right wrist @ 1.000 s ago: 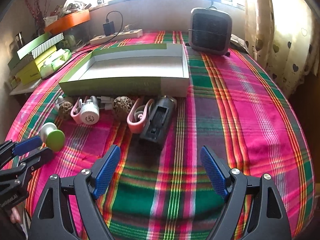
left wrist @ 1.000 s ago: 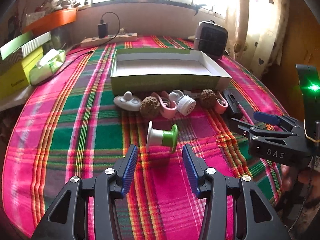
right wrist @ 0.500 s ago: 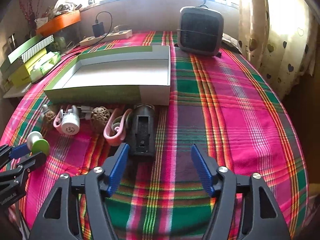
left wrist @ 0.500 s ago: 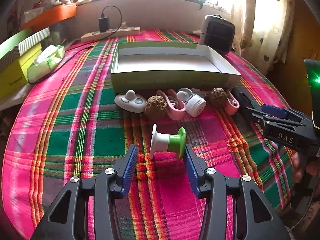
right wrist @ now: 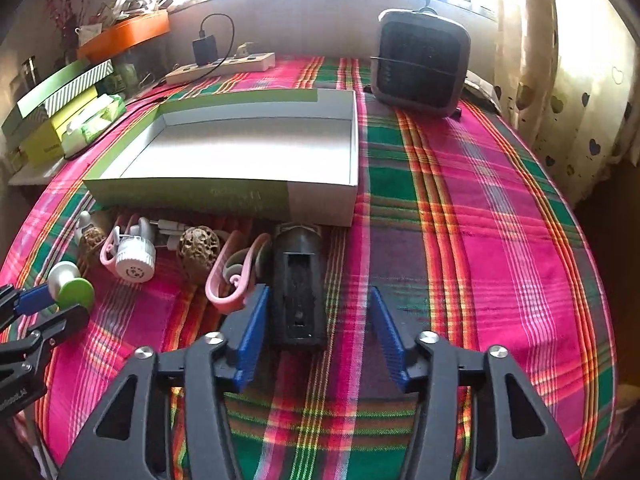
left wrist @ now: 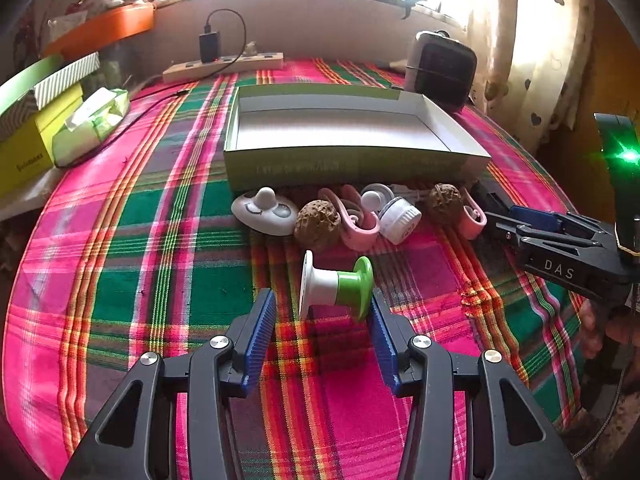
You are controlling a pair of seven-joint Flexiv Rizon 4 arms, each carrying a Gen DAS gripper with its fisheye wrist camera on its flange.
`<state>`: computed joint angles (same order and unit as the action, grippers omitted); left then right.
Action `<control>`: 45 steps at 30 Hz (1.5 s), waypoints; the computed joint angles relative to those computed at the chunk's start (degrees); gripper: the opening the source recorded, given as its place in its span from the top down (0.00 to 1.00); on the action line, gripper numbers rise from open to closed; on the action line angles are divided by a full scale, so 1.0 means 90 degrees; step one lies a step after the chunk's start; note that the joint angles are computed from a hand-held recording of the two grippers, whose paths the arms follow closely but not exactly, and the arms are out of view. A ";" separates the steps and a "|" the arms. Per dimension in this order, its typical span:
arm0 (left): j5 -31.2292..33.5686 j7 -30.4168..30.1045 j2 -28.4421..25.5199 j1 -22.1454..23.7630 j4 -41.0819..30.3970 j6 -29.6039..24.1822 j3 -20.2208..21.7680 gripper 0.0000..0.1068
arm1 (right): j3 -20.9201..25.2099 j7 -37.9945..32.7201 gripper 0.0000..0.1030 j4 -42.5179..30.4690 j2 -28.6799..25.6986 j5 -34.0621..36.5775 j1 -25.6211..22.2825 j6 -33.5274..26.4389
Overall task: Organize objects
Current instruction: 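Close the right gripper on the black flashlight while the left grips the spool, then lift both items into the tray and lower them onto its floor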
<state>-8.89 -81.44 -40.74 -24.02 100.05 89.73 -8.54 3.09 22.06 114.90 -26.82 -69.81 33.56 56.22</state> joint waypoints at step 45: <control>-0.0477 0.1082 -0.0649 0.0440 -0.1661 -0.0785 -0.0585 0.71 | -0.0106 -0.0461 0.72 -0.0670 -0.0084 -0.0250 -0.0244 0.0413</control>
<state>-13.19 -71.70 -46.58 -20.06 85.10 82.66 -13.81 2.14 17.91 108.88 -27.58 -72.06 31.37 59.93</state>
